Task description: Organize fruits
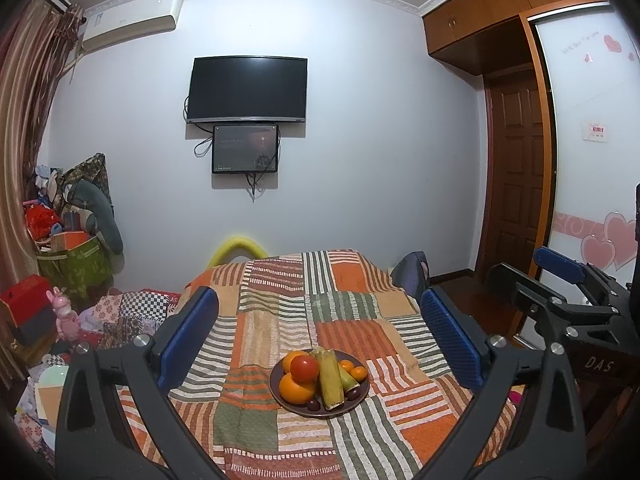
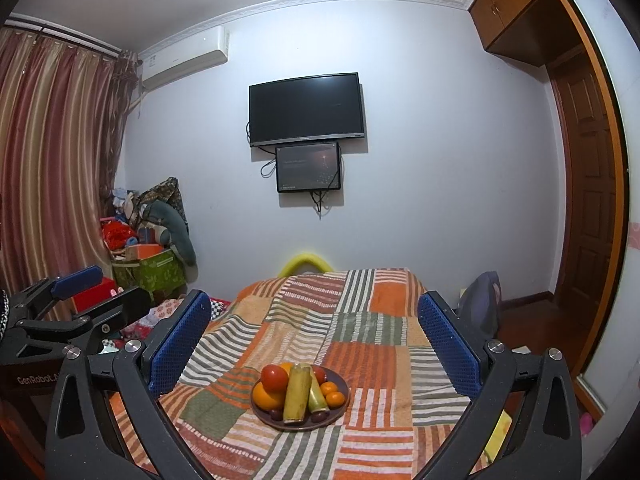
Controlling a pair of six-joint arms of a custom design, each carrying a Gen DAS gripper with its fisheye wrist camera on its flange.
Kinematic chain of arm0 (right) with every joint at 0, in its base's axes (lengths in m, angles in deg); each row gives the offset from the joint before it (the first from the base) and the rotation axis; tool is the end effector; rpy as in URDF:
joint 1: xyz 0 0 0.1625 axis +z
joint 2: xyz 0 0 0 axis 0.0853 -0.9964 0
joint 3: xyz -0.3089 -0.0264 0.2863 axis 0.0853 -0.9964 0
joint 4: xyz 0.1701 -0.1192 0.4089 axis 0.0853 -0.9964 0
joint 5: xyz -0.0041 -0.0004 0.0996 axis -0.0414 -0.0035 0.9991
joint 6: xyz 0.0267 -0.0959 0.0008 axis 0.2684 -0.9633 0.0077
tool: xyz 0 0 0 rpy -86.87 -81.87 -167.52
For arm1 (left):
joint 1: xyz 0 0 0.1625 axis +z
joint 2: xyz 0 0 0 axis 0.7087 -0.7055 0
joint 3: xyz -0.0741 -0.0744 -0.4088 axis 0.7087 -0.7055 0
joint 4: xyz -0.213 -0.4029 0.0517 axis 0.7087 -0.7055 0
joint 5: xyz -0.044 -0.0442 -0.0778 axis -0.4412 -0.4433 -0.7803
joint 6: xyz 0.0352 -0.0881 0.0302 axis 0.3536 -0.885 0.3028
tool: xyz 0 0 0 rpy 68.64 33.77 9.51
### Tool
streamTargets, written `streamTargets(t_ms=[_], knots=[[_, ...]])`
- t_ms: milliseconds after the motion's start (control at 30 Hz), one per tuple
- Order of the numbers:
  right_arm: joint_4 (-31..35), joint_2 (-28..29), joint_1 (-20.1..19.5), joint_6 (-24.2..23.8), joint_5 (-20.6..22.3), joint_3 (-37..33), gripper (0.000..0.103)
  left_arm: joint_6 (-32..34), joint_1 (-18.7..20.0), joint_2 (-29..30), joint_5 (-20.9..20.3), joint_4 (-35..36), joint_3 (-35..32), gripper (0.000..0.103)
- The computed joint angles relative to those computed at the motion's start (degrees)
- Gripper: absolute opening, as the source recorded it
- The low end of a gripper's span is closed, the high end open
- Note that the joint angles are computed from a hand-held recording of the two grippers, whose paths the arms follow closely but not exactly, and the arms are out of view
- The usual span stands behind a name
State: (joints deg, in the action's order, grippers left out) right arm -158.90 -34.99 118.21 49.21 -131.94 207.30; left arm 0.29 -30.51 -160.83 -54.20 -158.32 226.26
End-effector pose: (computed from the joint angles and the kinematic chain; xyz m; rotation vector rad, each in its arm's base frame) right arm 0.2931 -0.3001 0.2637 0.8154 -2.0068 1.5930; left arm -0.2978 -0.3085 0.2427 0.9168 2.0619 -1.5119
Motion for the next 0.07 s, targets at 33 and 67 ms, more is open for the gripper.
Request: streamTargets(t_ms=[33,67], knots=[[-0.08,0.13,-0.07,-0.04,0.0,-0.04,0.103,0.05,0.19,-0.12,-0.12,0.24,-0.13,0.103],[-0.03,0.19,-0.06,-0.1,-0.08,-0.15,0.103,0.0,0.33,-0.2,-0.23,0.46,-0.17,0.103]])
